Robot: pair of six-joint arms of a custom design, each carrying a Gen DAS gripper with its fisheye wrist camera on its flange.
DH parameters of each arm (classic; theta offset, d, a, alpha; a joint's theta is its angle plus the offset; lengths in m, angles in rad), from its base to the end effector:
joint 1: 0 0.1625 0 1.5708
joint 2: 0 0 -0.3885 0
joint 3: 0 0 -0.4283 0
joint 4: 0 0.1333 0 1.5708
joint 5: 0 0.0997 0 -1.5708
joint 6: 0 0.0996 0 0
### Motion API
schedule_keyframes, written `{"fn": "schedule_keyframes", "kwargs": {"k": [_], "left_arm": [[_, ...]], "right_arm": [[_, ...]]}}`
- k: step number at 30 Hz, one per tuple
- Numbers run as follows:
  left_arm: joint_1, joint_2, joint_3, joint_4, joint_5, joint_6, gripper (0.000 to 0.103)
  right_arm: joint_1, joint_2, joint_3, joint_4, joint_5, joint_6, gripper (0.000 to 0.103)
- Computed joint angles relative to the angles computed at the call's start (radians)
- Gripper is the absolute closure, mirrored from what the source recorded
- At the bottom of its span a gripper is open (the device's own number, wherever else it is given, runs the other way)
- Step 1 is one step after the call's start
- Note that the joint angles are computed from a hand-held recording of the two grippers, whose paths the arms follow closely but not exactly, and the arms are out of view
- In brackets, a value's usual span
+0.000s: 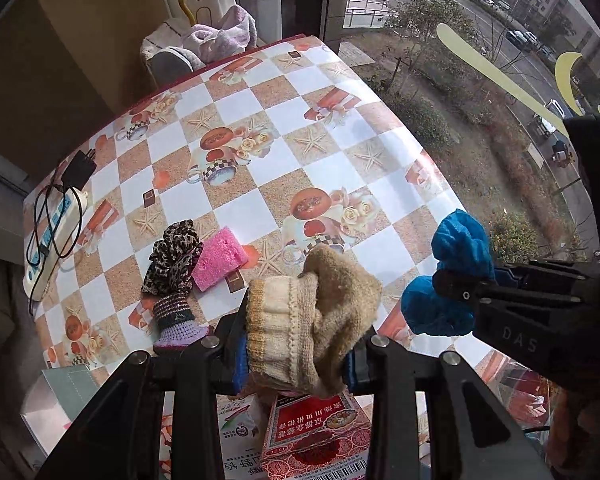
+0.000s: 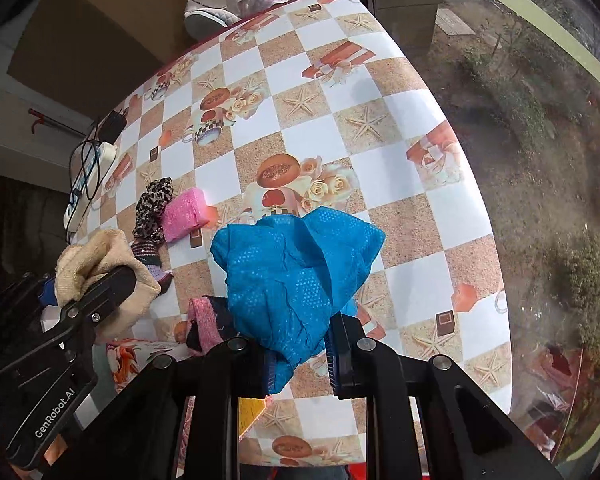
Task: Organize soft objects
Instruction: 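Lift the mitten and blue cloth and carry both over the white box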
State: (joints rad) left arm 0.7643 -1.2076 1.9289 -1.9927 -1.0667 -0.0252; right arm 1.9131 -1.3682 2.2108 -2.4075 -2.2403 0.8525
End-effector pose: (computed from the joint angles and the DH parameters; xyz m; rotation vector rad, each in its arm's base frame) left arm -0.2565 -0.4972 0.1301 1.0678 2.3315 0.0870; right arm 0.2226 -0.4116 0.1447 -0.6387 -2.4596 0.4910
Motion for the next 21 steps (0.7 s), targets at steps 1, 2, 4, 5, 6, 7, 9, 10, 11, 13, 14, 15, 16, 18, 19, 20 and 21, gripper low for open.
{"fn": "schedule_keyframes", "kwargs": {"k": [1, 2, 4, 5, 6, 7, 9, 10, 11, 13, 14, 15, 16, 18, 19, 20, 21], "left_arm": [[-0.011, 0.0, 0.006, -0.001, -0.01, 0.009, 0.065], [-0.025, -0.001, 0.014, -0.002, -0.018, 0.018, 0.065], [-0.048, 0.0, 0.027, -0.002, -0.031, 0.031, 0.065], [-0.058, 0.0, 0.033, 0.0, -0.04, 0.037, 0.065], [-0.068, 0.001, 0.039, 0.001, -0.051, 0.042, 0.065], [-0.077, 0.002, 0.045, 0.002, -0.061, 0.048, 0.065], [-0.095, -0.001, 0.061, 0.002, -0.076, 0.063, 0.065], [-0.103, -0.004, 0.069, 0.003, -0.085, 0.07, 0.065], [-0.11, -0.01, 0.078, 0.003, -0.097, 0.079, 0.065], [-0.126, -0.027, 0.101, 0.004, -0.118, 0.099, 0.065], [-0.133, -0.037, 0.112, 0.007, -0.127, 0.108, 0.065], [-0.139, -0.048, 0.122, 0.013, -0.139, 0.118, 0.065], [-0.145, -0.06, 0.134, 0.018, -0.153, 0.13, 0.065], [-0.157, -0.091, 0.162, 0.028, -0.176, 0.16, 0.065], [-0.163, -0.108, 0.176, 0.036, -0.188, 0.176, 0.065], [-0.167, -0.126, 0.189, 0.044, -0.201, 0.195, 0.065], [-0.169, -0.147, 0.203, 0.056, -0.217, 0.215, 0.065]], "right_arm": [[-0.003, -0.017, 0.016, 0.001, 0.002, 0.011, 0.082], [-0.006, -0.034, 0.033, 0.003, 0.003, 0.022, 0.082], [-0.01, -0.066, 0.062, 0.008, 0.001, 0.039, 0.082], [-0.012, -0.084, 0.078, 0.007, 0.001, 0.049, 0.082], [-0.014, -0.099, 0.092, 0.007, 0.001, 0.056, 0.082], [-0.015, -0.119, 0.107, 0.01, 0.0, 0.065, 0.082], [-0.018, -0.148, 0.13, 0.02, -0.004, 0.081, 0.082], [-0.02, -0.162, 0.14, 0.026, -0.003, 0.09, 0.082], [-0.02, -0.175, 0.149, 0.034, -0.004, 0.099, 0.082], [-0.013, -0.195, 0.162, 0.062, -0.013, 0.126, 0.082], [-0.008, -0.204, 0.167, 0.079, -0.019, 0.144, 0.082], [-0.002, -0.213, 0.174, 0.092, -0.021, 0.164, 0.082], [0.006, -0.22, 0.18, 0.101, -0.024, 0.184, 0.082], [0.024, -0.224, 0.188, 0.129, -0.033, 0.231, 0.082], [0.036, -0.226, 0.192, 0.143, -0.033, 0.26, 0.082], [0.047, -0.226, 0.197, 0.153, -0.031, 0.289, 0.082], [0.06, -0.223, 0.199, 0.165, -0.031, 0.318, 0.082]]}}
